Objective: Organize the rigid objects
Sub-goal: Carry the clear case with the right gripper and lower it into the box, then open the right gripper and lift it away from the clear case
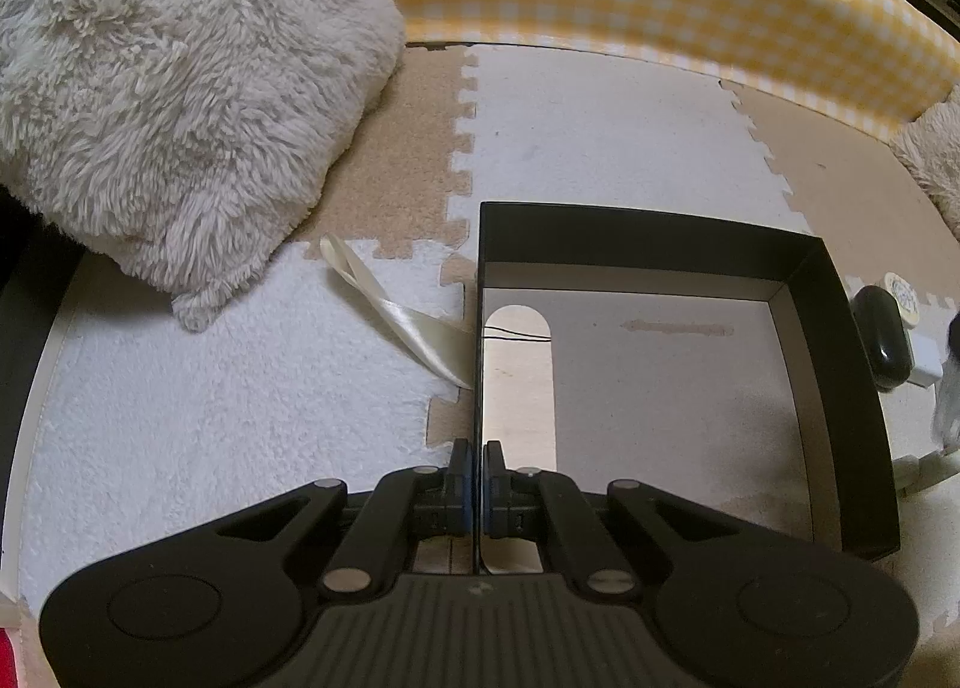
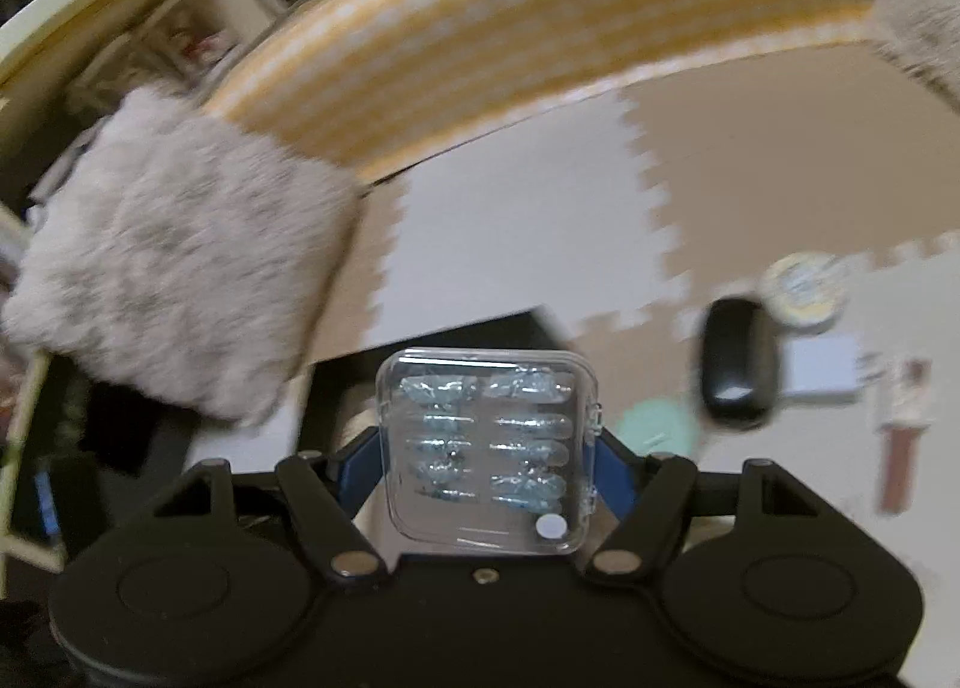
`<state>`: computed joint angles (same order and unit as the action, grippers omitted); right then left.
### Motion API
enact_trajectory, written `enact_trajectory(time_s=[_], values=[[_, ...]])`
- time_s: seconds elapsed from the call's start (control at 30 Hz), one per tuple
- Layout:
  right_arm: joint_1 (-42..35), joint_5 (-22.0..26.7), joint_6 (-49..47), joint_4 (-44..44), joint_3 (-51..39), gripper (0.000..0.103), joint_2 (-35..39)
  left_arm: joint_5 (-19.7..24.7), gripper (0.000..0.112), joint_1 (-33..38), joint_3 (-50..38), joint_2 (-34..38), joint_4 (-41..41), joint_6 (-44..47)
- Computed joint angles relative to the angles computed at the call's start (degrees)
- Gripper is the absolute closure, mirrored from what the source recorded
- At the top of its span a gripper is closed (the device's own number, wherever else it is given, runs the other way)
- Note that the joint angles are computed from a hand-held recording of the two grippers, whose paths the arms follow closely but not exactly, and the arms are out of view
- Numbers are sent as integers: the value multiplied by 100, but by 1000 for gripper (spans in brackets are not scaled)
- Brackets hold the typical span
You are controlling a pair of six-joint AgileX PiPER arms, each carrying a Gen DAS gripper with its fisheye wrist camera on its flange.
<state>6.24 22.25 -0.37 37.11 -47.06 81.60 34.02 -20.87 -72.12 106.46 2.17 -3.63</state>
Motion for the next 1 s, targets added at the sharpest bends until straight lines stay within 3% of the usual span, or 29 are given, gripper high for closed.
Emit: enact_trajectory(time_s=[0.1, 0.43, 0.63, 0.7, 0.87, 0.93, 1.0], values=[[349, 5, -253, 418, -149, 30, 237, -1, 110, 2, -3, 4, -4, 5], [1246, -32, 923, -501, -772, 30, 1180, -1, 110, -2, 3, -1, 5, -3], [1285, 137, 989, -361, -909, 28, 1478, 3, 110, 21, -6, -15, -71, 31], [1241, 235, 1035, -330, -942, 22, 1560, 2, 109, 4, -4, -16, -29, 3], [1254, 256, 1235, -511, -917, 20, 1596, -7, 109, 1, 8, -21, -13, -9], [1293, 261, 1327, -630, -947, 21, 1612, -11, 109, 2, 9, -20, -25, -10], [1335, 264, 1369, -801, -993, 31, 1641, -11, 109, -1, 9, -20, -18, -10]])
